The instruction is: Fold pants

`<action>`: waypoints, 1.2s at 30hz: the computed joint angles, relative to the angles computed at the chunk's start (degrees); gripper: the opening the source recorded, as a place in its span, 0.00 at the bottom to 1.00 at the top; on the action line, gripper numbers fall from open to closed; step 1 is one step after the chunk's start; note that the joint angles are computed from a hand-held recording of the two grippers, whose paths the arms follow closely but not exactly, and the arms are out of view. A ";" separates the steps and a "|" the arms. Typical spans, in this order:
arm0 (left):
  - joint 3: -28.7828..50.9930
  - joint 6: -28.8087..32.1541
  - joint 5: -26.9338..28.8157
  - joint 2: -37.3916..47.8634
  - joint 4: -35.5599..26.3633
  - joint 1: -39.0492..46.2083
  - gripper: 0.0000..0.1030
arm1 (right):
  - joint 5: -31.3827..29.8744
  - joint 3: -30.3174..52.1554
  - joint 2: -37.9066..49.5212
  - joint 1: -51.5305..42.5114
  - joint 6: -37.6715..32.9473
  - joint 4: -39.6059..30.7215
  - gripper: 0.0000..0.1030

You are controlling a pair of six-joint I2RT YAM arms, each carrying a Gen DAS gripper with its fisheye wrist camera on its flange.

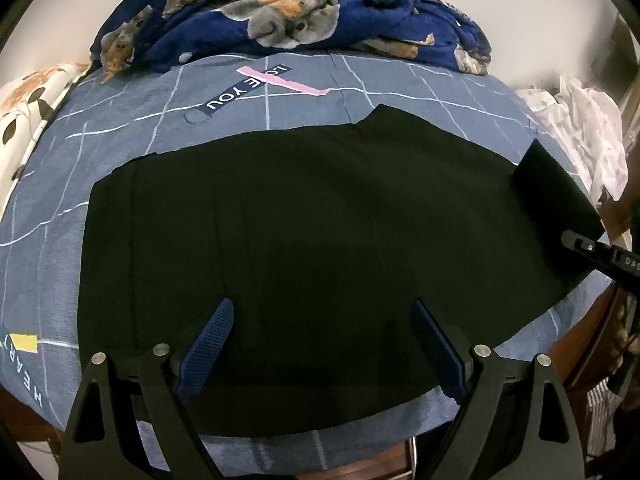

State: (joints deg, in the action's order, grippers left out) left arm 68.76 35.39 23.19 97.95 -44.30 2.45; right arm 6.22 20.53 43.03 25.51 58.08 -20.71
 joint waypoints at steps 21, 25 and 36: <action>-0.73 -0.12 -0.41 0.16 0.60 -0.13 0.87 | -13.60 -5.63 2.14 -1.52 1.63 17.47 0.55; -0.51 -0.27 0.19 0.61 0.34 0.38 0.87 | -16.72 -9.15 -6.16 -6.48 4.92 17.56 0.55; 0.72 0.67 1.26 0.53 0.60 2.30 0.87 | -15.70 -9.79 1.20 -6.36 5.14 21.06 0.53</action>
